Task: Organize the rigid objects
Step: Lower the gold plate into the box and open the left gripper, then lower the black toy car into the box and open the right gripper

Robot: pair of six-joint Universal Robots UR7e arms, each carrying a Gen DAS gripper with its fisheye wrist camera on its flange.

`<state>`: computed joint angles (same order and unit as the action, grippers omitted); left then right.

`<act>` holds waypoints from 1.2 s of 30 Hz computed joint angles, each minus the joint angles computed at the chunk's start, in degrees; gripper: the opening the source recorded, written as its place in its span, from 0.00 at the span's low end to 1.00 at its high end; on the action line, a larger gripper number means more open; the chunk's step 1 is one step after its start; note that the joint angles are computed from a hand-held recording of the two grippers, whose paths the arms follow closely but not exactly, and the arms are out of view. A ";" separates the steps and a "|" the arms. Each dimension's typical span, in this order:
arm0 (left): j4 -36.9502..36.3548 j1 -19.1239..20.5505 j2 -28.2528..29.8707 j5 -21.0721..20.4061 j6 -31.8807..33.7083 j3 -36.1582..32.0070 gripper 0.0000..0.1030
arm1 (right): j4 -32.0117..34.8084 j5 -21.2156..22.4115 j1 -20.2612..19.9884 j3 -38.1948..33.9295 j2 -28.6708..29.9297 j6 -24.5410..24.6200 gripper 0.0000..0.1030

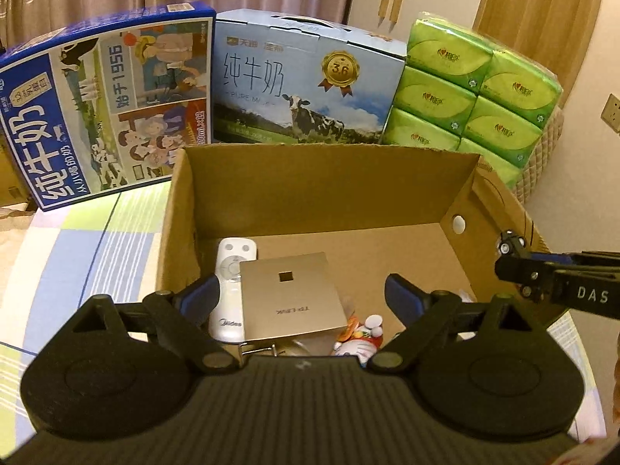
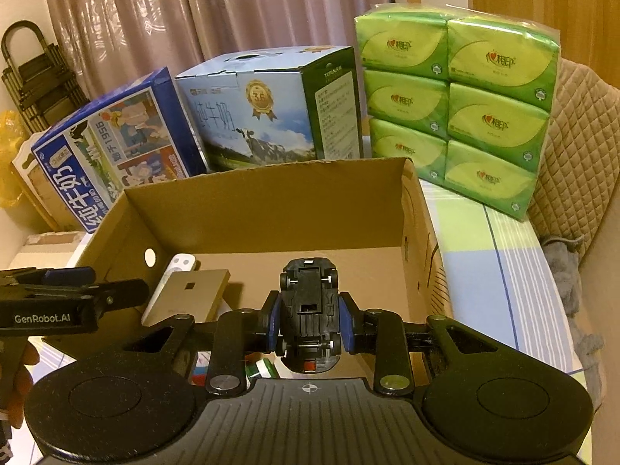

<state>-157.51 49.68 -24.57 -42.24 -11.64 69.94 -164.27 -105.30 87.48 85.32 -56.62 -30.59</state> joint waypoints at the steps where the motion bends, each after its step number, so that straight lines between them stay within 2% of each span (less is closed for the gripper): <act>1: 0.25 0.01 -0.13 -0.03 -0.21 0.11 0.87 | 0.04 0.02 0.00 0.02 -0.04 0.05 0.27; 27: -0.61 -0.65 -0.16 -0.31 2.81 0.52 0.87 | -0.98 -0.16 -0.63 0.74 -0.25 -0.62 0.27; 28: -0.79 -0.72 -0.20 -0.17 2.83 0.68 0.87 | -1.80 -0.16 -0.60 0.89 -0.18 -0.79 0.35; 29: -1.04 -0.80 -0.26 0.10 2.84 0.89 0.87 | -2.53 0.22 -0.67 1.11 -0.25 -0.66 0.52; 30: -1.35 -0.90 -0.34 0.50 2.90 1.15 0.87 | -2.93 1.14 -0.82 1.31 -0.42 -0.28 0.58; 31: -1.86 -1.04 -0.43 1.03 3.00 1.50 0.87 | -3.41 2.24 -1.02 1.66 -0.73 0.01 0.61; 36: -4.89 -2.05 -1.85 2.41 2.65 4.62 0.90 | -5.28 2.27 -0.84 2.83 -1.77 -0.39 0.62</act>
